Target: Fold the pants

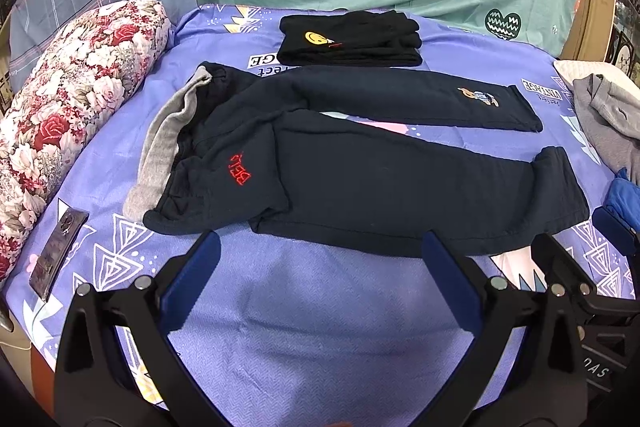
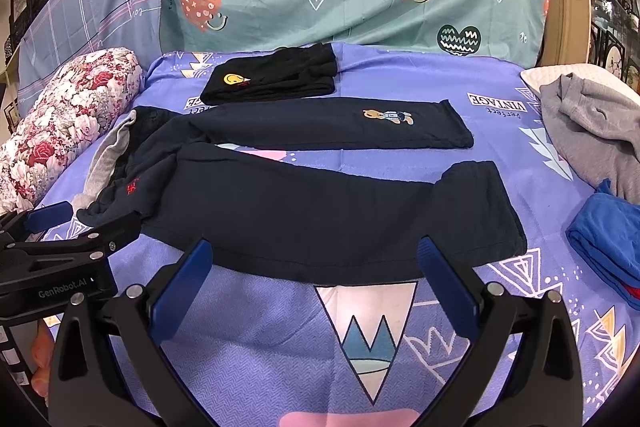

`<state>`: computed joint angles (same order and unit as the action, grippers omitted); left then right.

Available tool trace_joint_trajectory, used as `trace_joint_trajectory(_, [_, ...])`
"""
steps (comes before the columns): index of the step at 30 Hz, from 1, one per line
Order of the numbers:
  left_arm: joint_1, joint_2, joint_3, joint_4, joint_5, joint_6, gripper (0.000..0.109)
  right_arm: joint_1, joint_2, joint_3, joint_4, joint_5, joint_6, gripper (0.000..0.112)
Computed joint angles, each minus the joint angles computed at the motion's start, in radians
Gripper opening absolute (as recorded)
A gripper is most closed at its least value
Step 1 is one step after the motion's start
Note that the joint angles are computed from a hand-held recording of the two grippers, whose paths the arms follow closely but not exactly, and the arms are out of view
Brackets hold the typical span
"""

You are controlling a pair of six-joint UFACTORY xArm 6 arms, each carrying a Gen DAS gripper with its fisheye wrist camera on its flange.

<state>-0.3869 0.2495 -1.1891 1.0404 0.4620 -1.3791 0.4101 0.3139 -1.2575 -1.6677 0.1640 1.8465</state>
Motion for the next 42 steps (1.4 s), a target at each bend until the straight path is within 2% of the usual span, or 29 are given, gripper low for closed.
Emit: trace_joint_trajectory(42, [0.005,0.001,0.004,-0.002,-0.009,0.0,0.101,-0.003,0.005,0.001,0.027,0.001,-0.02,0.102])
